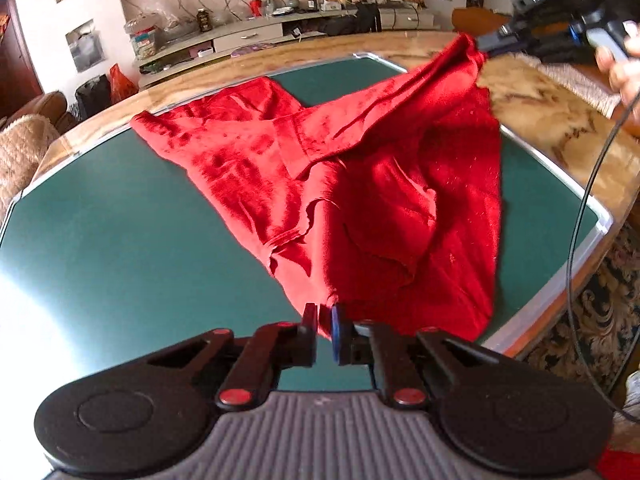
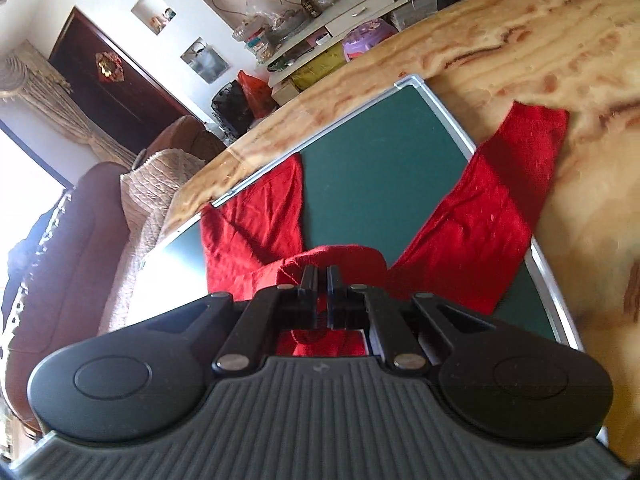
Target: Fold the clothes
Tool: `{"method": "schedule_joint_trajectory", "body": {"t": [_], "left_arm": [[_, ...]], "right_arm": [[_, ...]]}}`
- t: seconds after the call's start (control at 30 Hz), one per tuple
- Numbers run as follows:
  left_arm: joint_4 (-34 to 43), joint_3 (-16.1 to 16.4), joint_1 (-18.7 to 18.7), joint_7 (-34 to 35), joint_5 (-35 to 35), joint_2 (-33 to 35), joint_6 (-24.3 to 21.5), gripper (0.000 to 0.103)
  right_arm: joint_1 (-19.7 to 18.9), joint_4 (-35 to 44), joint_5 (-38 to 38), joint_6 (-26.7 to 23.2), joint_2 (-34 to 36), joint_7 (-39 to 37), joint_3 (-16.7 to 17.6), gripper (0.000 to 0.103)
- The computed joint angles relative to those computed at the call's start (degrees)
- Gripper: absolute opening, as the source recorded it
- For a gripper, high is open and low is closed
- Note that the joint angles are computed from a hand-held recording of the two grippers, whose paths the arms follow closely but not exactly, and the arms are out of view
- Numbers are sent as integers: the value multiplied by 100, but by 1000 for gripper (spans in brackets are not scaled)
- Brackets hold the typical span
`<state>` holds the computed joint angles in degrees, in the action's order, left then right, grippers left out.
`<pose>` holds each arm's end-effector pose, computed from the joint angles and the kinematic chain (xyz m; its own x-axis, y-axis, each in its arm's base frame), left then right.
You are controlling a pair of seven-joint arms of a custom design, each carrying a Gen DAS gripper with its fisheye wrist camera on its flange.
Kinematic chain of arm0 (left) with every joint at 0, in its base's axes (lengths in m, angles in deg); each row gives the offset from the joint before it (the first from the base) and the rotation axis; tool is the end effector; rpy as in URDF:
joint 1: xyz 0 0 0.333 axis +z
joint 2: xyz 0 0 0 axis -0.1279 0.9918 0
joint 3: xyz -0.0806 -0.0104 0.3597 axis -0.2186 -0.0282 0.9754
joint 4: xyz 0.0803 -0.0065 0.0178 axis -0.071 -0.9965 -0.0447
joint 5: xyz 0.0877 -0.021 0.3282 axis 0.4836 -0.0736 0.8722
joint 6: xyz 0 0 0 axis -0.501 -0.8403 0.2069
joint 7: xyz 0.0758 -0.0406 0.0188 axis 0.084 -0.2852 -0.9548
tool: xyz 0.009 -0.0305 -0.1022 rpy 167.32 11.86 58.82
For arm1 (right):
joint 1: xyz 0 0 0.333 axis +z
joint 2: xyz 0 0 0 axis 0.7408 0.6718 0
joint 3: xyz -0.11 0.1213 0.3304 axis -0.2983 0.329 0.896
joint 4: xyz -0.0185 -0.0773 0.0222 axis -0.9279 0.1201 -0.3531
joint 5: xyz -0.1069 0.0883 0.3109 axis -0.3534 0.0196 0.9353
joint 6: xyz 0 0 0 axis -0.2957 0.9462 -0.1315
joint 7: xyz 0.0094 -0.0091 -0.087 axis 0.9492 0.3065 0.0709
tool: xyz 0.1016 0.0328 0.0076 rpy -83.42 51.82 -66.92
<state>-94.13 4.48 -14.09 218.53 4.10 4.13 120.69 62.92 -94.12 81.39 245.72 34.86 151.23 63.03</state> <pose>0.4592 -0.0962 0.5304 -0.5042 -0.8627 -0.0385 -0.6919 0.4303 -0.5797 0.5523 0.2317 0.5840 -0.1210 -0.7832 -0.6099 -0.7316 0.4856 -0.4785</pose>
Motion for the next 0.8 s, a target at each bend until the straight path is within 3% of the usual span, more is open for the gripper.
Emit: {"method": "schedule_joint_trajectory", "body": {"t": [0.07, 0.1, 0.2, 0.3, 0.37, 0.43, 0.47, 0.53, 0.57, 0.6, 0.7, 0.8], "left_arm": [[-66, 65, 46, 9, -37, -96, -57, 8], [-95, 87, 79, -5, -24, -125, -85, 8], [-149, 89, 250, -265, 208, -78, -211, 8], [-161, 88, 382, -530, 428, -5, -326, 8], [-182, 79, 393, -560, 483, -28, -261, 8], [-172, 65, 333, -464, 462, -40, -142, 14], [-138, 65, 273, -370, 392, -26, -97, 22], [-34, 78, 81, -13, 77, 36, 13, 44], [-20, 38, 26, 56, 15, 59, 128, 65], [-7, -3, -48, 173, -49, 96, 302, 78], [43, -123, -207, 408, -34, 237, 661, 82], [199, -132, -335, 699, -254, 415, 627, 81]], "right_arm": [[-51, -144, 266, 72, -64, -128, 114, 7], [80, -157, -49, -26, -45, 145, -56, 9], [494, 82, -1530, -775, 152, 1249, -630, 9], [891, 541, -3183, -1648, 390, 2318, -1050, 25], [1043, 718, -4059, -1749, 459, 2714, -1150, 26], [846, 774, -4098, -1258, 531, 2198, -867, 26], [642, 860, -3769, -983, 629, 1536, -558, 26], [483, 1406, -3369, -1003, 1008, 285, -76, 26], [480, 1756, -3247, -1181, 1238, -255, 84, 26], [490, 2161, -3135, -1418, 1501, -779, 238, 26], [706, 3473, -2952, -2293, 2354, -1874, 409, 26], [1070, 4666, -2965, -3142, 3066, -2504, 228, 26]]}}
